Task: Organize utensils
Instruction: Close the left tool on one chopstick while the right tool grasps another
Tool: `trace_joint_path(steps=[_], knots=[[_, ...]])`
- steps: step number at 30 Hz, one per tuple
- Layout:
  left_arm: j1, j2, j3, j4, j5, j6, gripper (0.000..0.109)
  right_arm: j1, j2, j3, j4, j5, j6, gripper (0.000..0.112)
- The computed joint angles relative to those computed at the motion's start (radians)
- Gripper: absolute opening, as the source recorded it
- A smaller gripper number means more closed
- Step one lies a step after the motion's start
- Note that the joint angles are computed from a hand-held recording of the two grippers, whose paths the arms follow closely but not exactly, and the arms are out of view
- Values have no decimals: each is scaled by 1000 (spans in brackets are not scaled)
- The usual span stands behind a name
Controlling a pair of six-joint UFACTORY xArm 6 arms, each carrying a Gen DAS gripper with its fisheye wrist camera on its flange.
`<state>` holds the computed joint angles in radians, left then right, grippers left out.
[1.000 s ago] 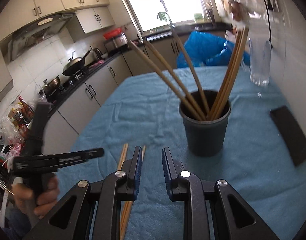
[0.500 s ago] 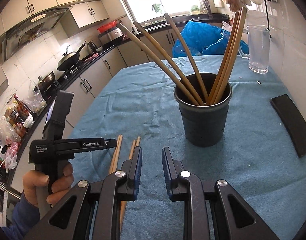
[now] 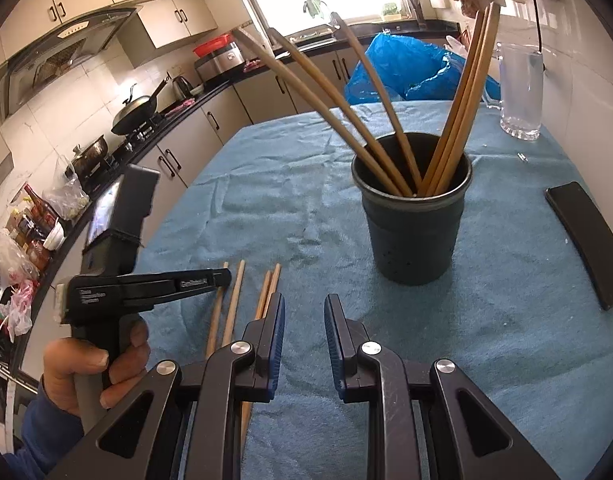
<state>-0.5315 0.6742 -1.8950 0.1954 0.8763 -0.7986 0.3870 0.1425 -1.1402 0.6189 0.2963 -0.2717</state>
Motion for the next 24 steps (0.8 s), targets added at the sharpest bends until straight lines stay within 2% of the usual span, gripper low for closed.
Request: trace_joint_path(steps=[6,10,18,24], knots=[[21,-205,323,20,-129,-54,8,11,64,-74,-85,79,61,22],[39,-278,442,4,-199,-62,8,16,162,-199,-133,170,116,22],[45,-286,466,0,-237,-54,8,-2,445,-586,-294,423,332,22],[46,-290,482,-3,-266,-50,8,19,513,-710,-454,501,431,21]])
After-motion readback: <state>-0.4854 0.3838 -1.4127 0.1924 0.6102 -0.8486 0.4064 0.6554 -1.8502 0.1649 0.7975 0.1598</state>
